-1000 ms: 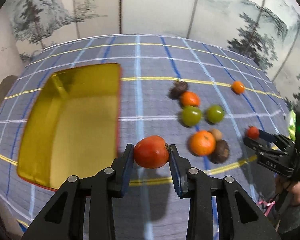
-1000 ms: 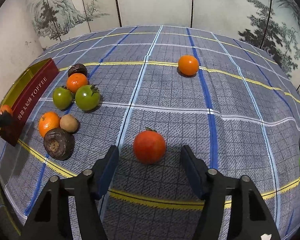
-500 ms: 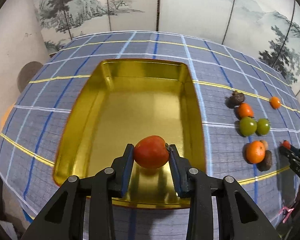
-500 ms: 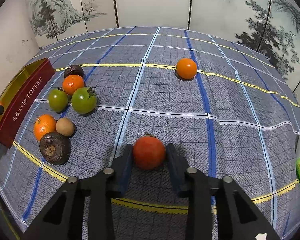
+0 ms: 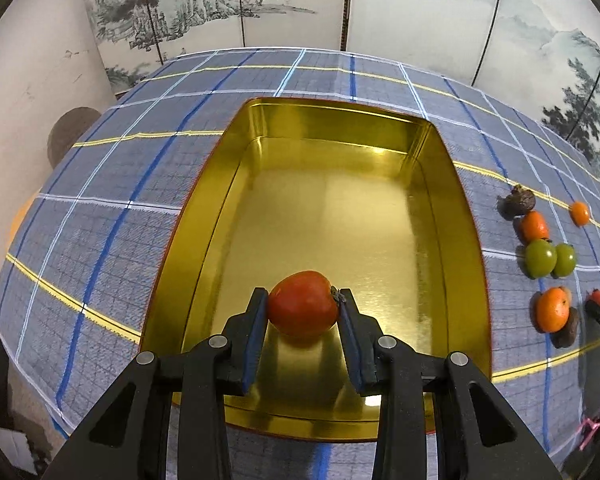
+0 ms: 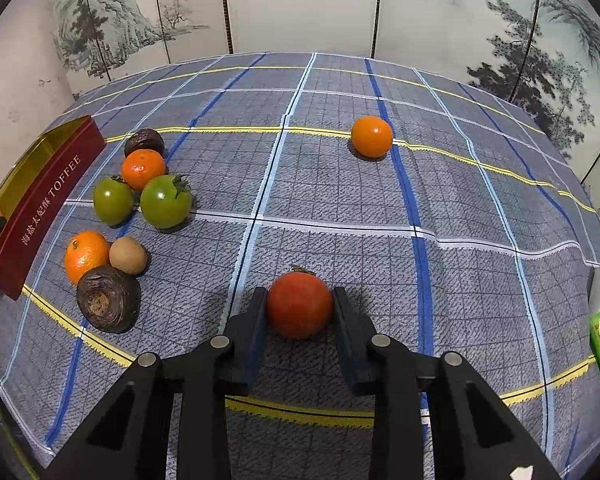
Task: Organize fruits
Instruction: 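Carry the red tomato over the tin with the left gripper while the right gripper grasps a large red tomato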
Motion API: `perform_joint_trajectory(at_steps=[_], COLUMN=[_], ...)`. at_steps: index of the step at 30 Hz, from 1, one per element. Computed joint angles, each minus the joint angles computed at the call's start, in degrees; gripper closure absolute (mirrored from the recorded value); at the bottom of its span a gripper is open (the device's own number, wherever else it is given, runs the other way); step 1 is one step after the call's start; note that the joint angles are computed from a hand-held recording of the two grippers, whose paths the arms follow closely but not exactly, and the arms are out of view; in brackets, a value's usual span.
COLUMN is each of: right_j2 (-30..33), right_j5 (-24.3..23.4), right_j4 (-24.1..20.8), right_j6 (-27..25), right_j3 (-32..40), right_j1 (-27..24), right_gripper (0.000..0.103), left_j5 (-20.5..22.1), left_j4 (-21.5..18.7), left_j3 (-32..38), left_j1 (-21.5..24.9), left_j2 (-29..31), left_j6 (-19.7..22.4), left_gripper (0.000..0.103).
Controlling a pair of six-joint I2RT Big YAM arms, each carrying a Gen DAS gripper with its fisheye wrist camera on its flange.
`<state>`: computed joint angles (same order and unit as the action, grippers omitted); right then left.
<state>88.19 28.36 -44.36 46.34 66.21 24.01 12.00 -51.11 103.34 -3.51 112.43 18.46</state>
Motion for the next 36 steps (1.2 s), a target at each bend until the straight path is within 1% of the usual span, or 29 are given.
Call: perform_joint_trajectory(at_steps=[8, 17, 23, 30, 36], right_j2=[0.14, 0.63, 0.89, 0.94, 1.82], right_j5=[0.24, -0.06, -0.47, 0.17, 0.35], right_j4=[-0.28, -2.13, -2.42, -2.95, -2.47], right_j6=[0.51, 1.40, 1.82, 0.72, -1.80], right_j3=[0.14, 1.20, 1.70, 3.54, 6.76], right_j1=[-0.16, -0.11, -0.26, 0.17, 0.93], right_gripper=[0.074, 0.074, 0.075, 0.075, 0.075], left_j5=[-1.15, -1.67, -1.75, -1.83, -1.87], left_j4=[-0.42, -1.32, -1.81, -1.96, -1.62], left_j3=[0.60, 1.23, 1.61, 2.05, 1.85], left_j1=[0.23, 0.26, 0.20, 0.24, 0.18], left_j2=[1.06, 2.00, 2.37, 2.68, 2.54], left_j6=[0.57, 1.17, 1.22, 1.56, 2.08], left_gripper=[0.067, 0.067, 0.067, 0.066, 0.065])
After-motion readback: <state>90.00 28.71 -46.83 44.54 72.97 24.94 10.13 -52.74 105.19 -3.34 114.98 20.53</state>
